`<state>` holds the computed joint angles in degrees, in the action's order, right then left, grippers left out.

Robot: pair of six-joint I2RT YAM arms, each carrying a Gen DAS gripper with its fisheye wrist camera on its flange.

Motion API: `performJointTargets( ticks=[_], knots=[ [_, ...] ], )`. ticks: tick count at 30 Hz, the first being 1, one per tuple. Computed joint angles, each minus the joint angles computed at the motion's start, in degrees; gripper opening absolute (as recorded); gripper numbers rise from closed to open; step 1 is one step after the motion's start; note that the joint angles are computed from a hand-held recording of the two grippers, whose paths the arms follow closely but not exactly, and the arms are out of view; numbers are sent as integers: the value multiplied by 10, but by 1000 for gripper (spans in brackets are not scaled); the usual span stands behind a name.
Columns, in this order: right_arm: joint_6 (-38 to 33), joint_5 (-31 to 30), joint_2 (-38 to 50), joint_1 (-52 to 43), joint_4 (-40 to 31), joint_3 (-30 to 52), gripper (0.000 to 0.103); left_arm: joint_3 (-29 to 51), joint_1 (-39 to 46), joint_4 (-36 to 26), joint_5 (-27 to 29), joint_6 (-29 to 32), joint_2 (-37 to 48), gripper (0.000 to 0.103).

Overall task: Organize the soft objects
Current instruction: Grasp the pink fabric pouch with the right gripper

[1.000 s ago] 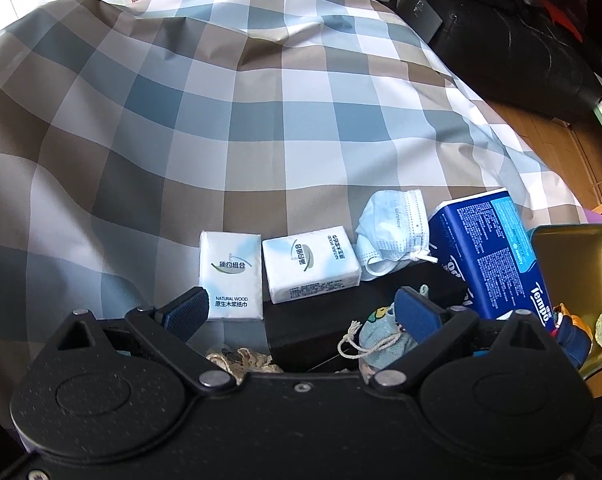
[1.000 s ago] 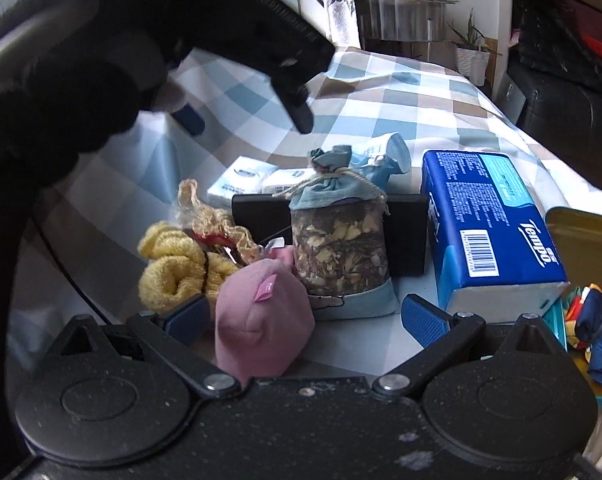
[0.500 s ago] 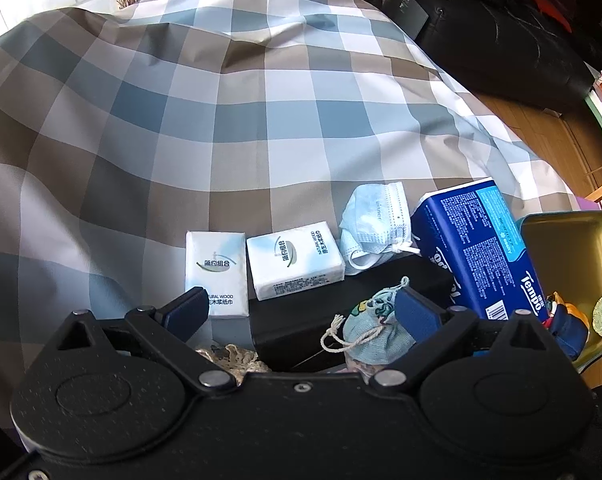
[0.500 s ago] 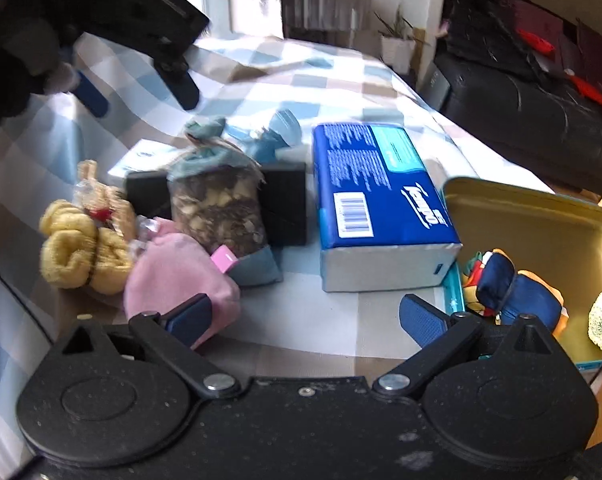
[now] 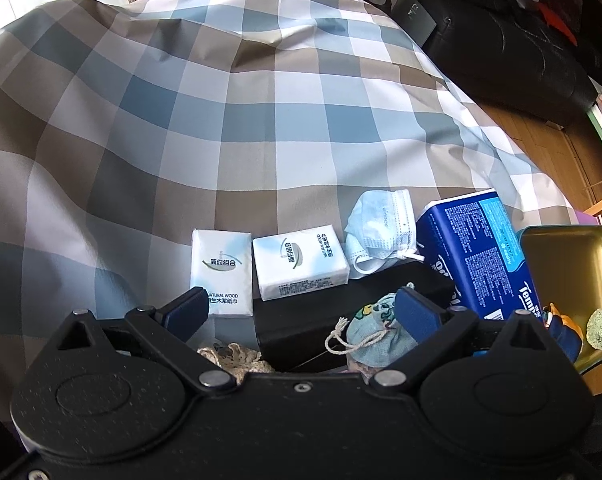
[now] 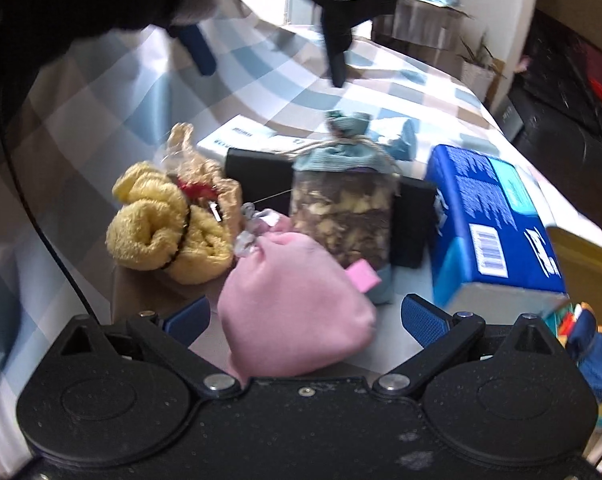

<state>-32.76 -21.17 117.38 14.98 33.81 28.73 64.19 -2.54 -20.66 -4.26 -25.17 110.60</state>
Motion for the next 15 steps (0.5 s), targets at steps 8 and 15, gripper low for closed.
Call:
performJointTargets(
  ticks=[8,15],
  knots=[
    [-69,37,28,38,21,0,73,2,-4,-3,-6,2,3,96],
    [-82,-51,-30,-33,-123,40,64,6,-7,-7,-11,2,8,96]
  ],
)
